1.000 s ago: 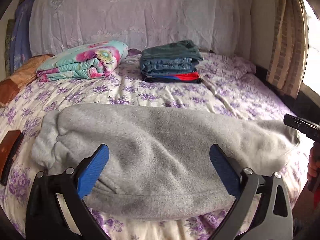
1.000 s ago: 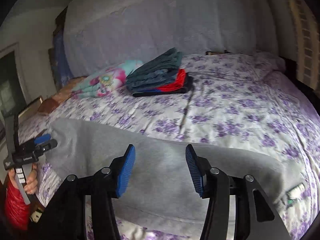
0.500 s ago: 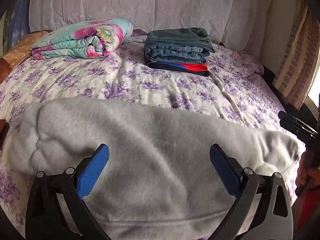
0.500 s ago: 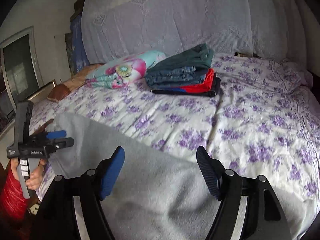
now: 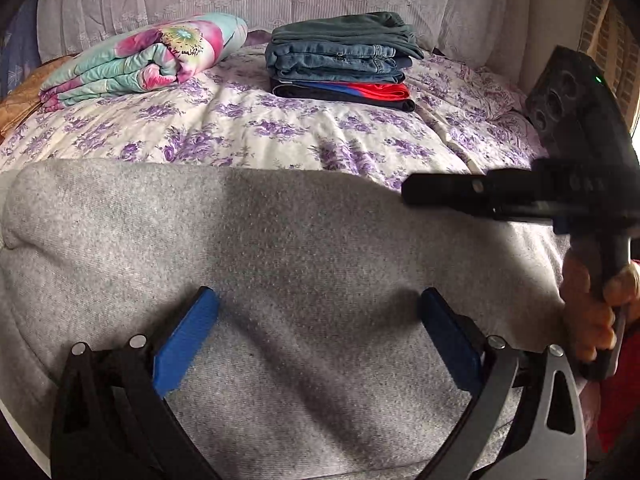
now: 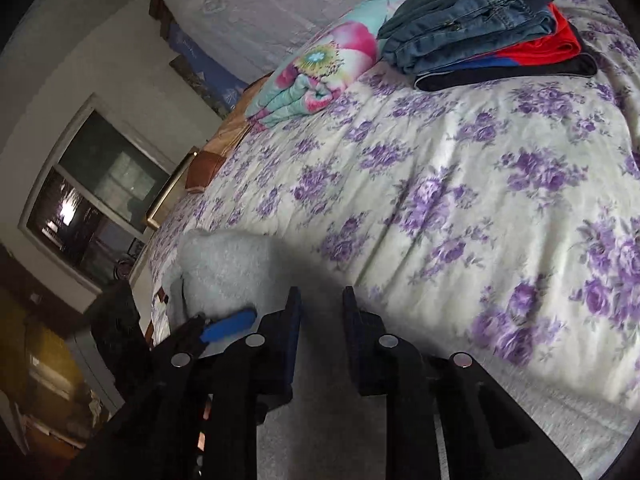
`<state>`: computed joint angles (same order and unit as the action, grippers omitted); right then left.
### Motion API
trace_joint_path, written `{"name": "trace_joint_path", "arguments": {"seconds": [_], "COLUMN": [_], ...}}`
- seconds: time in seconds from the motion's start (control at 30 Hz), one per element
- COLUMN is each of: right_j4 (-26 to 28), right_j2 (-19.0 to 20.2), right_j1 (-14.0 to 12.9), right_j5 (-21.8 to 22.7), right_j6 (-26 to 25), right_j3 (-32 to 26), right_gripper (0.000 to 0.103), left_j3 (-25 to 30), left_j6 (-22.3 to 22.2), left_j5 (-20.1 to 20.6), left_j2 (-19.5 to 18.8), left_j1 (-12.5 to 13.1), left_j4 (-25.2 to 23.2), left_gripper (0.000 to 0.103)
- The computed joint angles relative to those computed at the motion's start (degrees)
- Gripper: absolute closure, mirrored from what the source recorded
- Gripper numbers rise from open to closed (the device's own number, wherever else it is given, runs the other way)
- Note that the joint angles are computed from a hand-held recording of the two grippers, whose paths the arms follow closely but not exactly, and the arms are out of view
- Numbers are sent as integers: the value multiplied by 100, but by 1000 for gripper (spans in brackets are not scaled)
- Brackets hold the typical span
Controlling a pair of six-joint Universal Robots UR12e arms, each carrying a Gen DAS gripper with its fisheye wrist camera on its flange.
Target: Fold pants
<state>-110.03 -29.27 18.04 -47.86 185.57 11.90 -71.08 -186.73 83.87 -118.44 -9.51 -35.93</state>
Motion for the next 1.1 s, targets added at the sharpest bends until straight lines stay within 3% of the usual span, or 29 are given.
{"name": "trace_joint_path", "arguments": {"seconds": [0.1,0.2,0.27,0.37,0.43,0.5,0.63,0.73,0.77,0.83,0.93,1.1], "right_j4": [-317,-386,-396,-399,-414,-464,-376,-59,-94,167,781,1525], "right_j2": [-416,-487,-556,-664,-792,-892,-1019,-981,-1006,-959,-894,-716], "right_j1": [-16,-53,-29,49,109,173,245,240,234,181,87,-11], "right_j5": [119,330,235,-80,-287,-489,-638,-599,-557,-269,119,634], "right_j6": [-109,47,-91,-487,-851,-1198,-1884,-2141,-2220,-2264,-2751,-2896], "right_j3": [876,1071,1170,1313,1497,1635,1791,1688,1736,1608,1377,955], "right_gripper": [81,81,81,80,76,68,50,49,49,46,46,46], "left_j3": [-11,-76,-184,-554,-655,-428,38,404,450,445,368,212], "left_j6": [-14,-129,-275,-923,-1491,-1548,-722,241,207,39,-13,-278], "left_j5": [-27,-219,-346,-530,-941,-1011,-358,781,831,491,505,163], "left_j2": [2,33,79,235,267,208,18,-214,-253,-220,-166,-99], "left_j1": [7,56,99,240,384,391,118,-204,-203,-98,-75,8], "left_j4": [47,156,371,1214,1567,1208,687,-186,-377,-537,-569,-355], "left_gripper": [5,5,5,5,5,5,5,5,4,4,4,5]}}
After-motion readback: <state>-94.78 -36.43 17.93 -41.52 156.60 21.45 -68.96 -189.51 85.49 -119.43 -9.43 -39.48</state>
